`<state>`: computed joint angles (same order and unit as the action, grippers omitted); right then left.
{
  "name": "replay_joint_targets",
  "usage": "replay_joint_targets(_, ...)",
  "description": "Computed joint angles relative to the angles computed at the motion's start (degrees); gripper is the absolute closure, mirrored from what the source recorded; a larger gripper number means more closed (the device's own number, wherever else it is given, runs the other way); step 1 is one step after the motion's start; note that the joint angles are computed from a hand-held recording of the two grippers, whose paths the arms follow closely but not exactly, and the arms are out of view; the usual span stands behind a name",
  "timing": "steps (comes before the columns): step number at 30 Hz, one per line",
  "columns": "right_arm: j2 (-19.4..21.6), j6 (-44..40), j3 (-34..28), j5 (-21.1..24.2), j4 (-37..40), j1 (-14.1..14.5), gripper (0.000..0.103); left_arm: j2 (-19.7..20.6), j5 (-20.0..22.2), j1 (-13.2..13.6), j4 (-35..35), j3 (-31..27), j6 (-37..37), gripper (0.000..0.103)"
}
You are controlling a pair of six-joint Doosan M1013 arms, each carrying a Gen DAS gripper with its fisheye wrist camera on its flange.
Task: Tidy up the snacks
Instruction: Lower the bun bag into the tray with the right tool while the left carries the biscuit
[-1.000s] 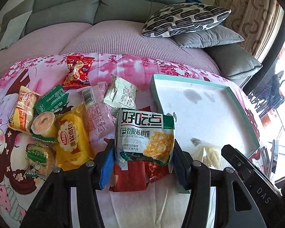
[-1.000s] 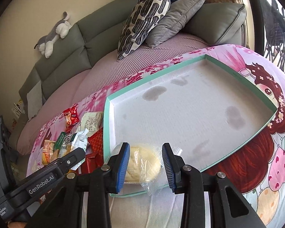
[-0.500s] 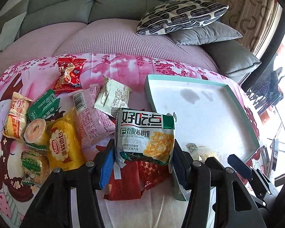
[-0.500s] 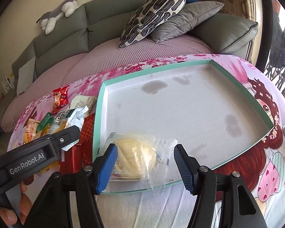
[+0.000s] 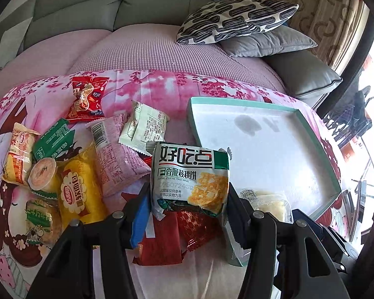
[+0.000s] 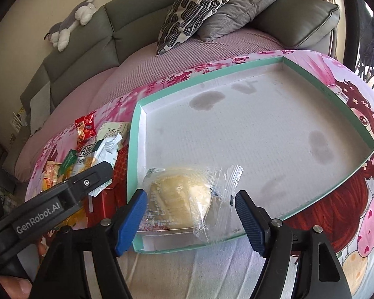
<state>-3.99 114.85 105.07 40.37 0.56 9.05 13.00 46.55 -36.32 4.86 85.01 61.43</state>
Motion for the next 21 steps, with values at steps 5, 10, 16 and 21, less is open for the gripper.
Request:
replay_joint_targets(5, -0.17, -1.65, 0.33, -1.32, 2.6, -0.36, 0.047, -0.04, -0.04, -0.05, 0.09, -0.03, 0.02, 0.045)
replay_joint_targets(10, -1.04, -0.68, 1.01, -3.63, 3.6, -1.24, 0.079, 0.22, 0.19, -0.33, 0.43, -0.51, 0.22, 0.046)
replay_joint_targets(16, -1.18, -2.32, 1.08, -4.07, 4.95, -1.71, 0.089, 0.88, 0.22, -0.93, 0.69, -1.73, 1.11, 0.046)
replay_joint_targets(21, -1.53, 3.5, 1.3, -3.68, -1.45, -1.95, 0.09, 1.75, 0.68, -1.4, 1.09, -2.98, 1.63, 0.046)
